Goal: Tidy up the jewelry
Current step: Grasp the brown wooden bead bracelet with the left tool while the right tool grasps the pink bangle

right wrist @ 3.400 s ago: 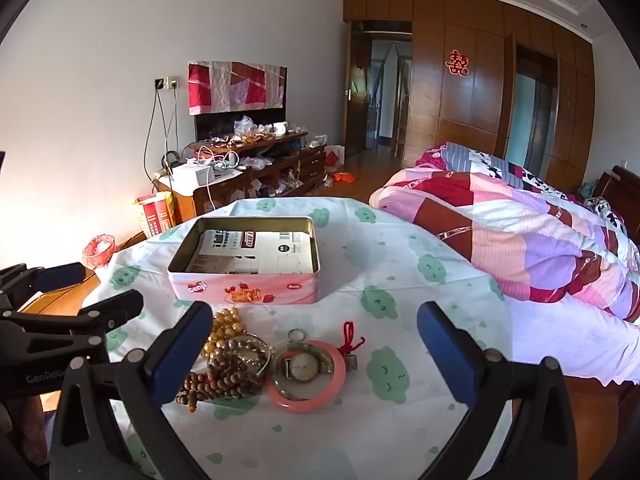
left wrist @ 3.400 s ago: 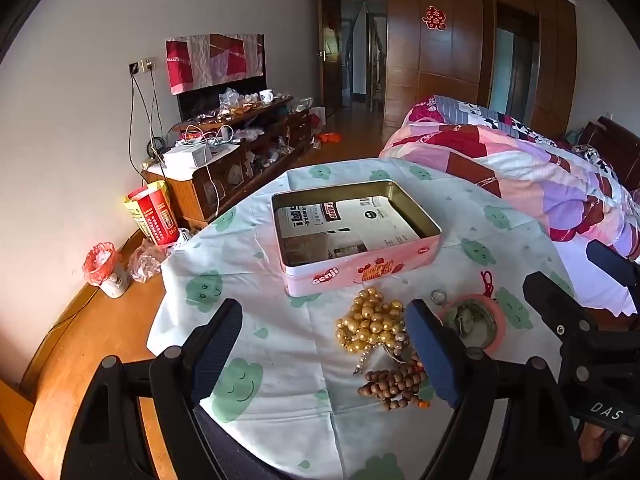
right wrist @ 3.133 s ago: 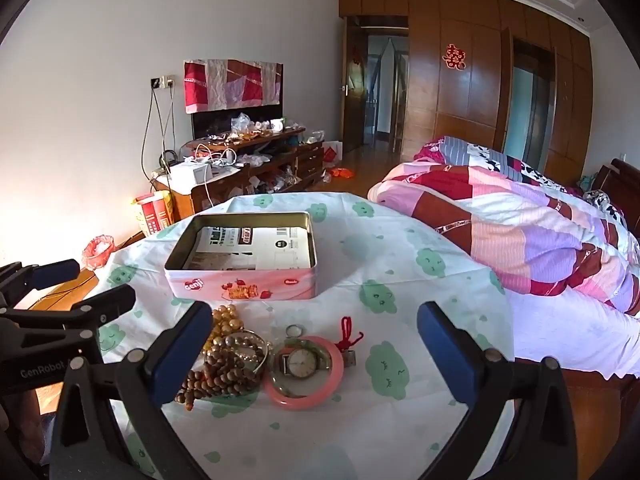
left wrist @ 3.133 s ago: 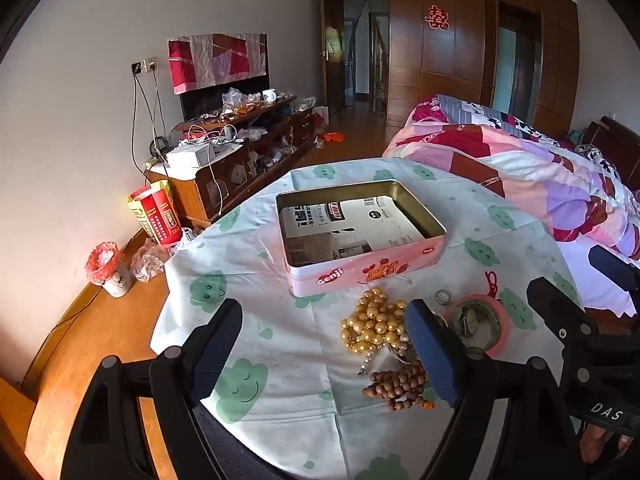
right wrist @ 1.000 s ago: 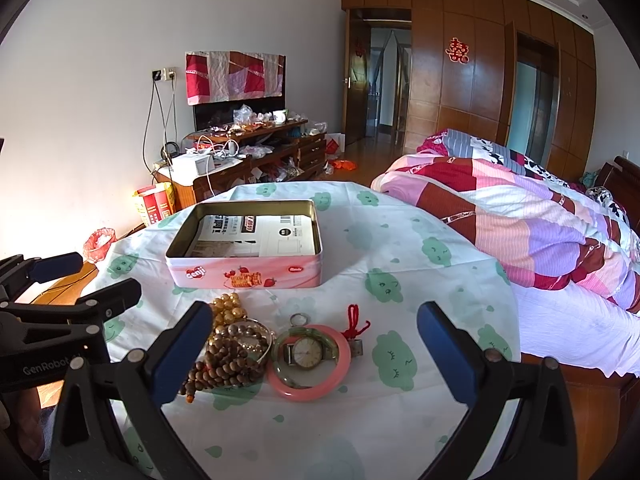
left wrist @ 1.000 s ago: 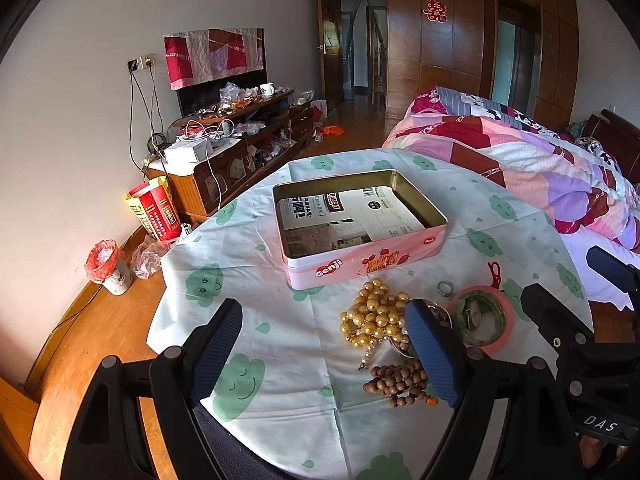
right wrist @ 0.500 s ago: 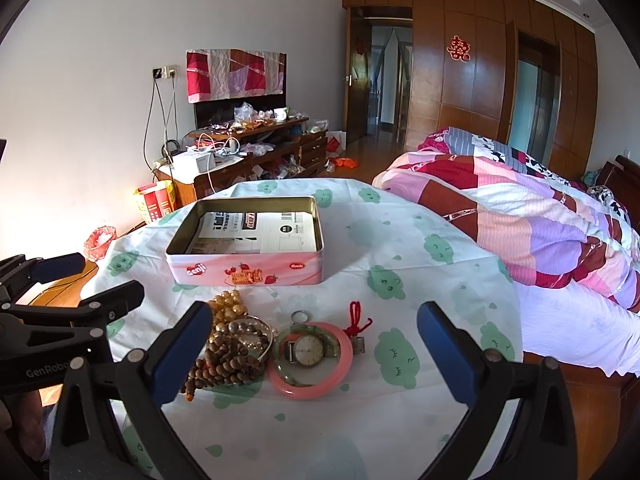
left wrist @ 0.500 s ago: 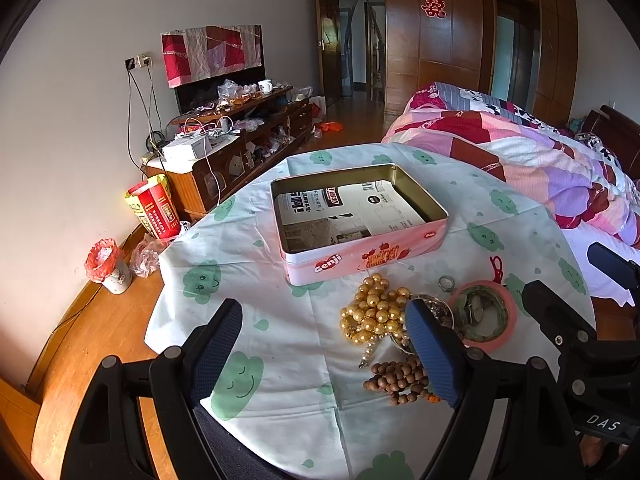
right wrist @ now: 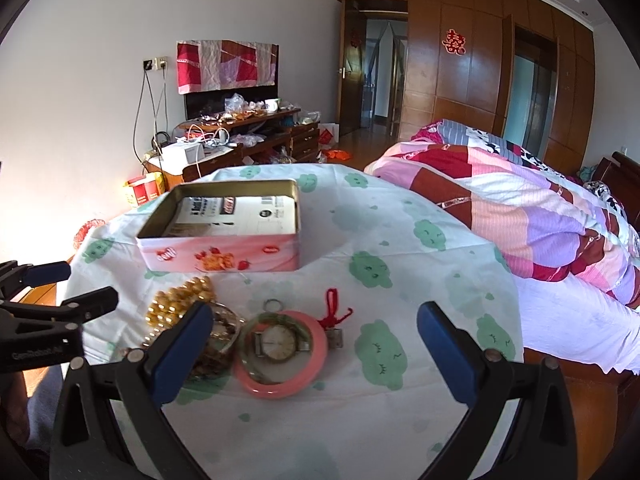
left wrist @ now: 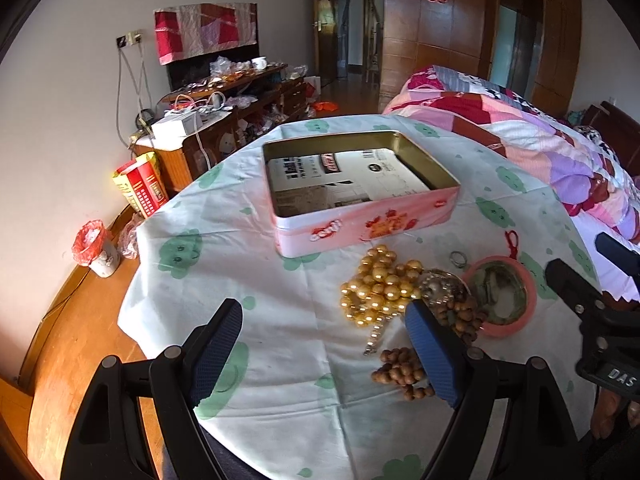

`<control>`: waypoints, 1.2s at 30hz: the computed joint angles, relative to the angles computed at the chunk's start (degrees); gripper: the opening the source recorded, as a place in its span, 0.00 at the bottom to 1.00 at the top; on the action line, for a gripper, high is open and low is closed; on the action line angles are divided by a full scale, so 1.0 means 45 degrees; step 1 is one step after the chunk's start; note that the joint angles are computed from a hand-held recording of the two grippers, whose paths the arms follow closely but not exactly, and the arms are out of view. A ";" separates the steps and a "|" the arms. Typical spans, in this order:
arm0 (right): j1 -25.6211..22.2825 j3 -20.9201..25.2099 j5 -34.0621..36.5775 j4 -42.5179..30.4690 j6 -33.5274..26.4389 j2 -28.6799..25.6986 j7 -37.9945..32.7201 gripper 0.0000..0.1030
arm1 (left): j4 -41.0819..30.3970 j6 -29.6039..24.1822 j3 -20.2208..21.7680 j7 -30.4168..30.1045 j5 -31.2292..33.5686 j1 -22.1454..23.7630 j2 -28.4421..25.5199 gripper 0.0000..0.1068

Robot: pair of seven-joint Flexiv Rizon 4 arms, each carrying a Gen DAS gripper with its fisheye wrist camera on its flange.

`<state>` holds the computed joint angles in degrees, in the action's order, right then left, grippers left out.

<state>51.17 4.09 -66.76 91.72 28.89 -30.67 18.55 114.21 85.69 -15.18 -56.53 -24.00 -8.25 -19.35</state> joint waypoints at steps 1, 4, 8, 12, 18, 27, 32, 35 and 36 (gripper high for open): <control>-0.0049 0.0010 -0.0012 0.0127 0.0083 0.0034 0.0064 1.00 | 0.0123 0.0140 -0.0227 0.0184 -0.0074 0.0100 0.0034 0.78; -0.0214 0.0080 0.0066 0.0382 0.0389 0.0084 0.0141 1.00 | 0.0519 0.0548 -0.1409 0.1101 -0.0663 0.0751 0.0112 0.78; -0.0468 0.0136 0.0059 0.0813 0.0983 0.0247 0.0463 0.97 | 0.0642 0.0448 -0.2401 0.1882 -0.1330 0.1267 0.0086 0.78; -0.0561 0.0171 0.0128 0.0999 0.1129 0.0324 0.0671 0.97 | 0.0705 0.0526 -0.2960 0.2657 -0.1805 0.1414 -0.0035 0.72; -0.0513 0.0173 0.0253 0.0860 0.0942 0.0225 0.0514 0.97 | 0.0240 -0.0932 -0.2776 0.3431 -0.2533 0.1101 -0.0348 0.34; -0.0703 0.0123 0.0246 0.1158 0.1269 0.0354 0.0640 0.89 | 0.0621 -0.1990 -0.4729 0.7805 -0.8209 0.2130 0.0558 0.06; -0.1147 0.0207 0.0324 0.1380 0.2354 0.0395 0.0597 0.65 | 0.0165 -0.1587 -0.4454 0.9005 -0.9950 0.1657 0.0724 0.06; -0.1290 0.0208 0.0513 0.1383 0.2913 0.0319 0.0360 0.53 | -0.0131 -0.1006 -0.4071 0.9354 -1.0336 0.1159 0.0533 0.06; -0.1327 0.0199 0.0583 0.1378 0.3099 0.0291 0.0279 0.53 | -0.0240 -0.0933 -0.3831 0.9176 -1.0113 0.0965 0.0405 0.06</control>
